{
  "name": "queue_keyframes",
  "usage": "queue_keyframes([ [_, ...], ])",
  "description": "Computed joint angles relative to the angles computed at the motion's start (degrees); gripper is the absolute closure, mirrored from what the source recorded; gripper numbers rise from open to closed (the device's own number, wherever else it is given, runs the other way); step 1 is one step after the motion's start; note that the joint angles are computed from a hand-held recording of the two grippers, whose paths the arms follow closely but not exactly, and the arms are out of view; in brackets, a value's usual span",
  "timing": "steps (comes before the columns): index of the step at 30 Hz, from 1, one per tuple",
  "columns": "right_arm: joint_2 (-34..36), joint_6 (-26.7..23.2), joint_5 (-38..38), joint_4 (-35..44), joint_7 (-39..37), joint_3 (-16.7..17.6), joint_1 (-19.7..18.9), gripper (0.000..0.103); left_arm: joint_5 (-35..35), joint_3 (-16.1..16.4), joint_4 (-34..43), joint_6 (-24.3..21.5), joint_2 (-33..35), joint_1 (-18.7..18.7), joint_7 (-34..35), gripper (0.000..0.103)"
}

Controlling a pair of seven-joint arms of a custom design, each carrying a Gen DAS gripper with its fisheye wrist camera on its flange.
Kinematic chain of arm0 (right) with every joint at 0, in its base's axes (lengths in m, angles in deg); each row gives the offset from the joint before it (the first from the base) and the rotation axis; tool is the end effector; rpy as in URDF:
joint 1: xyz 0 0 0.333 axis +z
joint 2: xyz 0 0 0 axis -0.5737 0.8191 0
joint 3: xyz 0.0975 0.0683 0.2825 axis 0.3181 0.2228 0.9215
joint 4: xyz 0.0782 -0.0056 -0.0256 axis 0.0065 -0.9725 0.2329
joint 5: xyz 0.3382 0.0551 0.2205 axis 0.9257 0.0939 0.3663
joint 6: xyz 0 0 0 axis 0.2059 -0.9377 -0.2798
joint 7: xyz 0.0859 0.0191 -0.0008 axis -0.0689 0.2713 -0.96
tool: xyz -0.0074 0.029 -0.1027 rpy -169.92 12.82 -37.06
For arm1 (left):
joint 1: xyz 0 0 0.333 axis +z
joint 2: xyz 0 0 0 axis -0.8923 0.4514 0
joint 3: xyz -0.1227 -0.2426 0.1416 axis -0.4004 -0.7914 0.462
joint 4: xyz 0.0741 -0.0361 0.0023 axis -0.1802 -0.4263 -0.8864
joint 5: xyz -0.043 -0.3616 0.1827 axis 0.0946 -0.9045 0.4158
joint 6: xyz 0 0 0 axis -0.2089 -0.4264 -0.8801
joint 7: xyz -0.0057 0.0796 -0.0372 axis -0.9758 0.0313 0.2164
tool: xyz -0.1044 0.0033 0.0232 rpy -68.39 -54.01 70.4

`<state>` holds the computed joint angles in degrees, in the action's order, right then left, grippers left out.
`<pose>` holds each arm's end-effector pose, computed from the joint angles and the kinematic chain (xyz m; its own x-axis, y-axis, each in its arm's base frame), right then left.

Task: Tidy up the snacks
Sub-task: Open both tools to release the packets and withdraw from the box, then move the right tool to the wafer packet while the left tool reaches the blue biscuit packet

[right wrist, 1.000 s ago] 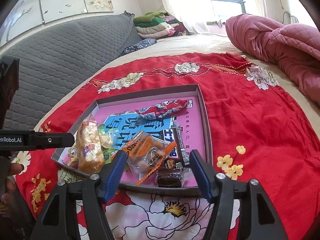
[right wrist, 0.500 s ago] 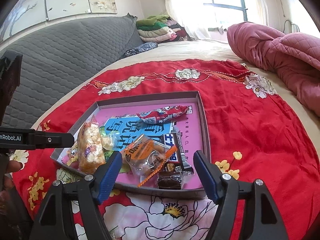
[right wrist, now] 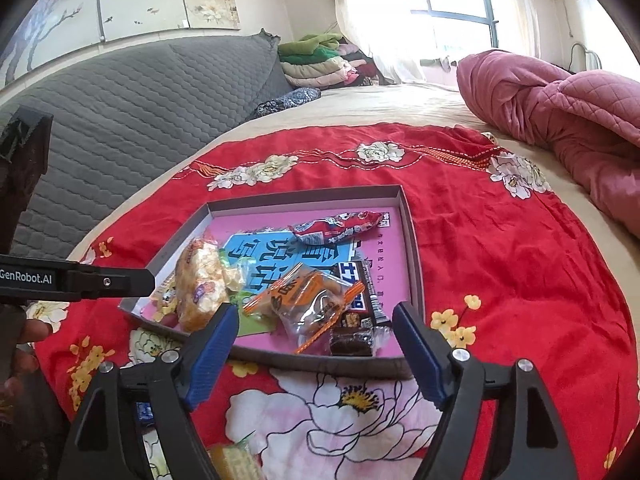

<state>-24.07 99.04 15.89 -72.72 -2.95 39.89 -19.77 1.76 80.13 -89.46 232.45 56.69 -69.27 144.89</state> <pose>0.5731 0.1429 0.4788 0.3860 -0.9054 -0.1767 -0.6463 -0.1288 -0.7521 0.5629 -0.1443 0.5179 0.1549 -0.9637 0.2176 -0.8509 -0.2420 -0.4662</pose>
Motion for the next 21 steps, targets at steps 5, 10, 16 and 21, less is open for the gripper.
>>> queue_keyframes([
  [5, -1.57, -0.1, -1.06, -1.21, 0.92, -0.07, 0.28, 0.023, 0.18, -0.07, -0.86, -0.08, -1.29, -0.24, 0.49, 0.035],
  [10, -2.85, -0.82, -1.53, -1.94, 2.57, -0.62, 0.55, 0.018, -0.44, 0.09, -1.47, 0.06, -2.01, -0.59, 1.57, 0.034],
  [16, -3.81, -1.22, -4.08, -2.93, 5.43, -0.91, 0.59, 0.017, -0.69, 0.32, -2.29, 0.15, -2.9, -0.63, 2.24, 0.034],
  [21, -4.22, -1.95, -6.26, -3.59, 7.29, -1.05, 0.57, 0.017, -0.6, 0.49, -3.05, 0.04, -3.61, -0.56, 2.16, 0.033],
])
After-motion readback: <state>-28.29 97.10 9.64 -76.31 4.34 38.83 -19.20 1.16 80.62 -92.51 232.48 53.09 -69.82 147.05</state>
